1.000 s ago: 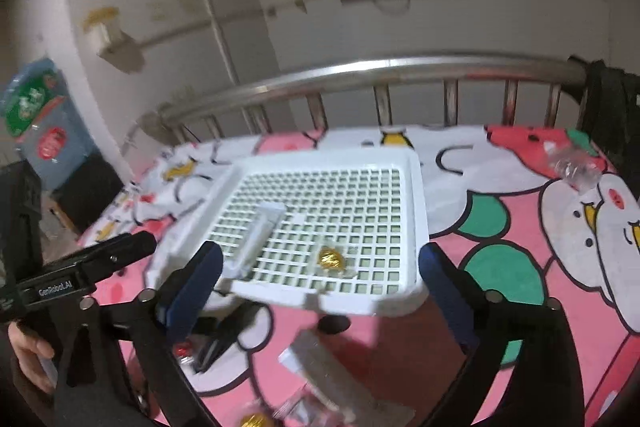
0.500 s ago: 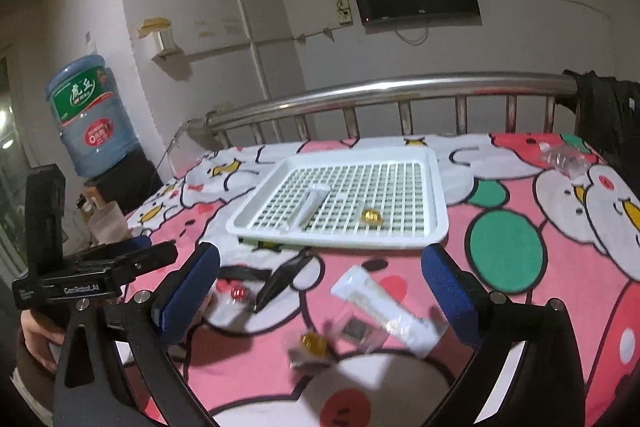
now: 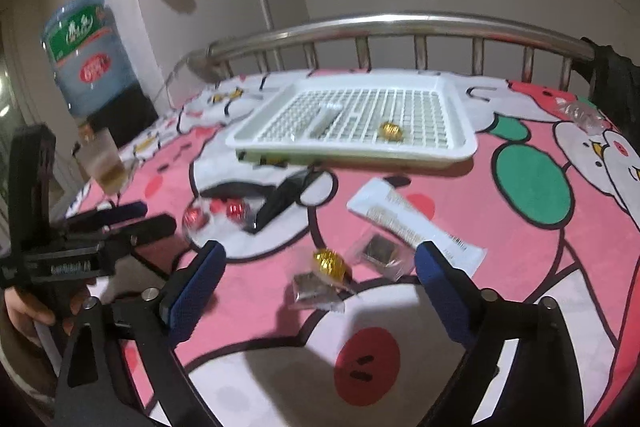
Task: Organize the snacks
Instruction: 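Grasp the second gold foil chocolate with the right gripper, then grasp a red foil chocolate with the left gripper while the right holds the gold one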
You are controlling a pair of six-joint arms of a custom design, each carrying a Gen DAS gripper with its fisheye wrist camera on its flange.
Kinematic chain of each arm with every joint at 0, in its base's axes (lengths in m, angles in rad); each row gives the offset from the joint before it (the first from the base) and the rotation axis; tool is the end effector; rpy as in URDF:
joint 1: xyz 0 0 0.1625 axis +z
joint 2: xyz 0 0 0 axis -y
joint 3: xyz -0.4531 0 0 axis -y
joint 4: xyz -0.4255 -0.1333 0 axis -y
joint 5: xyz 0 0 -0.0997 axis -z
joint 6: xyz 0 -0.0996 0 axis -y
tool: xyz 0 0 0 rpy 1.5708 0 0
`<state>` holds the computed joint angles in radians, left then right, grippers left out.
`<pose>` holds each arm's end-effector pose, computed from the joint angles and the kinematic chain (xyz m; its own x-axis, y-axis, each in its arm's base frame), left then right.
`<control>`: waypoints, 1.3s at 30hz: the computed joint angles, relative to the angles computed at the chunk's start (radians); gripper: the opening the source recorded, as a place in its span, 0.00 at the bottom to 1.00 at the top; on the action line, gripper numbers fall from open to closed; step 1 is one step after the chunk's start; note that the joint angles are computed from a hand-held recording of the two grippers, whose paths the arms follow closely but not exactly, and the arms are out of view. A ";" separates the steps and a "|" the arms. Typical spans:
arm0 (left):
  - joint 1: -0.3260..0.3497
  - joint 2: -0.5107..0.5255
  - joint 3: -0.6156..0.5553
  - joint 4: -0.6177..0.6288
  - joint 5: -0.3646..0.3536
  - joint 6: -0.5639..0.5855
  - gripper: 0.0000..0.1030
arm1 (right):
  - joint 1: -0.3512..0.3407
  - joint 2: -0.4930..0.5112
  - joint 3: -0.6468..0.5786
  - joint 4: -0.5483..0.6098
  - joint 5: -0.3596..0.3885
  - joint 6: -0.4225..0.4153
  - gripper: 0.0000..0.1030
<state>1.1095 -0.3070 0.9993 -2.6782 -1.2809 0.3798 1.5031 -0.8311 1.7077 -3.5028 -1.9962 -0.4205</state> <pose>-0.2509 -0.8682 -0.0193 -0.6936 0.6041 -0.3924 0.7154 0.6412 -0.2776 0.0442 -0.7103 0.2122 -0.8211 0.1826 0.5409 -0.3306 0.6203 -0.7113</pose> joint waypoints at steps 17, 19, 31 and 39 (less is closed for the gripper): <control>0.010 0.074 -0.121 0.099 0.056 -0.014 0.53 | -0.011 0.058 -0.098 0.165 -0.075 -0.014 0.37; 0.012 0.082 -0.140 0.135 0.056 -0.031 0.38 | -0.018 0.054 -0.096 0.178 -0.054 0.002 0.32; 0.015 0.046 -0.091 0.128 -0.002 -0.027 0.08 | -0.017 0.041 -0.068 0.131 -0.022 0.022 0.23; 0.006 0.030 -0.055 0.081 0.019 -0.011 0.07 | -0.005 0.035 -0.045 0.091 -0.023 0.014 0.23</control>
<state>1.1157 -0.2770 0.9438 -2.5968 -1.2621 0.3689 1.4976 -0.7963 1.6629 -3.4113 -2.0190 -0.4060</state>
